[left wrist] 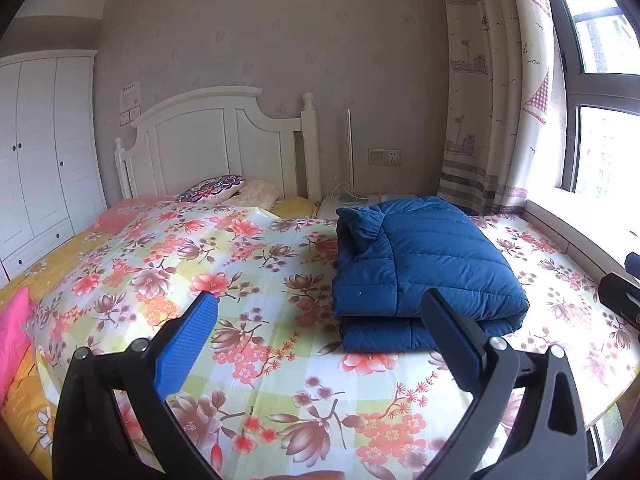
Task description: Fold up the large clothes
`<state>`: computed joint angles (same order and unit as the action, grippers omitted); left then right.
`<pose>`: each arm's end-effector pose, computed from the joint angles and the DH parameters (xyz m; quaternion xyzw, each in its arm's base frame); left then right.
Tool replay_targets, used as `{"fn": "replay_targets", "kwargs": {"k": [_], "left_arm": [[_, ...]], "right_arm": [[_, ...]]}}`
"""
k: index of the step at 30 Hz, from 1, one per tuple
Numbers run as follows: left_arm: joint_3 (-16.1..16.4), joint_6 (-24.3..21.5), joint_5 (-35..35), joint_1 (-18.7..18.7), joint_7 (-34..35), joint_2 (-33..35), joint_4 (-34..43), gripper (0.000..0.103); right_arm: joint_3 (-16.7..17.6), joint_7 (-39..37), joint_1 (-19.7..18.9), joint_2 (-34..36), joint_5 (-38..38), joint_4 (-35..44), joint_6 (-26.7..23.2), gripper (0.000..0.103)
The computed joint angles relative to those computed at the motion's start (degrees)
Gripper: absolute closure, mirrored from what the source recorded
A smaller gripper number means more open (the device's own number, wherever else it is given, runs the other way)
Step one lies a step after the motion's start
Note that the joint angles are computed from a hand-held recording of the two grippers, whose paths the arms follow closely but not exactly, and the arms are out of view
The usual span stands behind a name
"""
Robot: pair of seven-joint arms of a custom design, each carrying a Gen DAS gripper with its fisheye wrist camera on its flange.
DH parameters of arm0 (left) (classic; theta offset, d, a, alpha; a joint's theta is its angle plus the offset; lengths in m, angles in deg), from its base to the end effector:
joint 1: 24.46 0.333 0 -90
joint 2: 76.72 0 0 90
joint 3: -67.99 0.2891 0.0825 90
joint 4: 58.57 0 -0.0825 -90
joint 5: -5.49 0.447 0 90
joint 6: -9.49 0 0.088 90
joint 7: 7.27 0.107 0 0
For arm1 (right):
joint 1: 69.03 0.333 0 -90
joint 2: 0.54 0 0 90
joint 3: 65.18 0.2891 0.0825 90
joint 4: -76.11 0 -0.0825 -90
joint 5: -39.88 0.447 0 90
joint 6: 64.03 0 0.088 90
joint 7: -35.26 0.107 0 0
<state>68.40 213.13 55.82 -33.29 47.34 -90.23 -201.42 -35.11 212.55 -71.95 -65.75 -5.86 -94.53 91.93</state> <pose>0.4898 -0.1685 0.4352 -0.3991 0.7293 -0.4644 0.3053 0.3470 0.1474 0.4323 -0.4267 0.7086 -0.4548 0.3302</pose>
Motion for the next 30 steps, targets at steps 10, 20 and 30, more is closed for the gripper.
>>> {"fn": "replay_targets", "kwargs": {"k": [10,20,30], "left_arm": [[-0.1,0.0,0.1,0.0,0.0,-0.1,-0.3,0.002],[0.3,-0.2,0.8,-0.3,-0.3,-0.2,-0.2,0.002],[0.2,-0.3,1.8,0.0,-1.0,-0.1,-0.1,0.002]], "right_arm": [[-0.2,0.1,0.1,0.6,-0.1,0.2,-0.1,0.004],[-0.5,0.0,0.1,0.5,0.0,-0.1,0.3,0.004],[0.0,0.6,-0.1,1.0,0.1,0.1,0.3,0.004]]}}
